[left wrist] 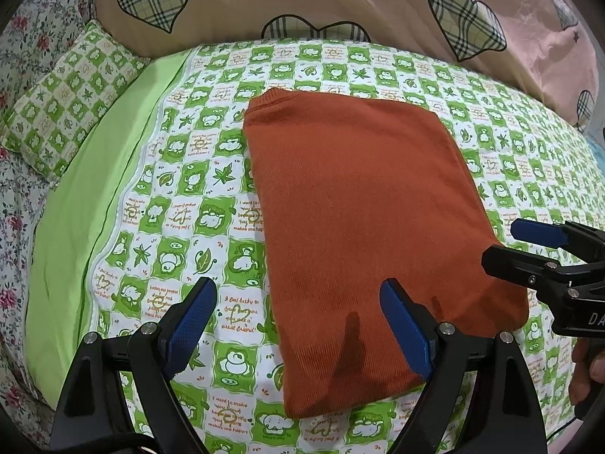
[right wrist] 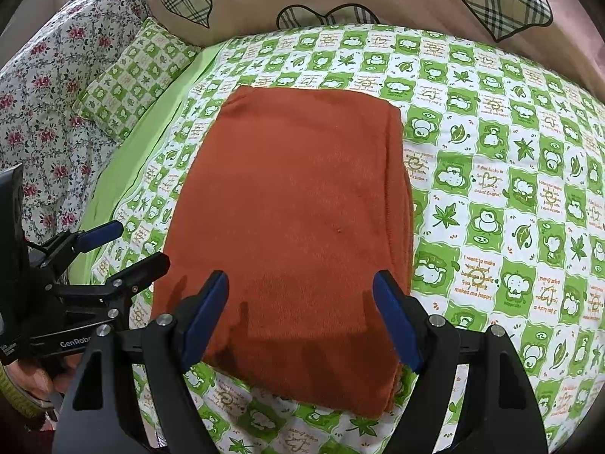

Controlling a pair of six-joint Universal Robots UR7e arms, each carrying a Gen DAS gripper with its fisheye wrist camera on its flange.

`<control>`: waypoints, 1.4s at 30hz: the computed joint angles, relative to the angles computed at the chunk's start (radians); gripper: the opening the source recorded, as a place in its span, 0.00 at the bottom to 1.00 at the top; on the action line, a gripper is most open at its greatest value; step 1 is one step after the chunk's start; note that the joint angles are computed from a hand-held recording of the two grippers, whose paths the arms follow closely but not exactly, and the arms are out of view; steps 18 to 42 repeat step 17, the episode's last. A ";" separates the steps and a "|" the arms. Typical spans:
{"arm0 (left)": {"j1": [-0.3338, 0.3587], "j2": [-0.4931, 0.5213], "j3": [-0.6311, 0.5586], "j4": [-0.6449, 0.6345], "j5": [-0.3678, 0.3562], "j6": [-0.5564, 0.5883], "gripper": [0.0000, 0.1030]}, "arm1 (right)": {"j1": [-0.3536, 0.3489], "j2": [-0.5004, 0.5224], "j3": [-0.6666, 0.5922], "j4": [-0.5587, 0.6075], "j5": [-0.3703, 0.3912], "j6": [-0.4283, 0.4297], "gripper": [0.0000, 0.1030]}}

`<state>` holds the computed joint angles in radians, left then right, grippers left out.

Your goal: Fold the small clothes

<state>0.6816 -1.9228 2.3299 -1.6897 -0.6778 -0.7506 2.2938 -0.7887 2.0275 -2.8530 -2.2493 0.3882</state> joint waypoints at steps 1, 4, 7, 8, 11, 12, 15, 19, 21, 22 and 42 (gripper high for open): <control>0.004 0.003 0.000 -0.006 0.001 0.004 0.86 | -0.001 -0.002 0.004 -0.005 0.000 0.000 0.77; 0.009 0.011 -0.002 -0.011 0.004 0.005 0.86 | -0.001 -0.001 0.007 -0.011 -0.005 0.005 0.77; 0.011 0.013 -0.003 -0.013 0.005 0.006 0.86 | -0.001 -0.003 0.013 -0.017 -0.007 0.008 0.77; 0.011 0.013 -0.004 -0.011 0.005 0.005 0.86 | -0.002 -0.003 0.013 -0.018 -0.007 0.008 0.77; 0.014 0.014 -0.004 -0.006 0.016 -0.001 0.86 | -0.004 -0.005 0.015 -0.022 -0.008 0.008 0.77; 0.013 0.012 -0.003 -0.005 0.018 -0.002 0.86 | -0.005 -0.005 0.015 -0.024 -0.008 0.008 0.77; 0.013 0.009 -0.004 0.002 0.020 -0.010 0.86 | -0.004 -0.005 0.019 -0.030 -0.009 0.010 0.77; 0.016 0.008 -0.004 -0.001 0.020 -0.008 0.86 | -0.005 -0.003 0.019 -0.035 -0.008 0.006 0.77; 0.016 0.008 -0.004 -0.001 0.020 -0.008 0.86 | -0.005 -0.003 0.019 -0.035 -0.008 0.006 0.77; 0.016 0.008 -0.004 -0.001 0.020 -0.008 0.86 | -0.005 -0.003 0.019 -0.035 -0.008 0.006 0.77; 0.016 0.008 -0.004 -0.001 0.020 -0.008 0.86 | -0.005 -0.003 0.019 -0.035 -0.008 0.006 0.77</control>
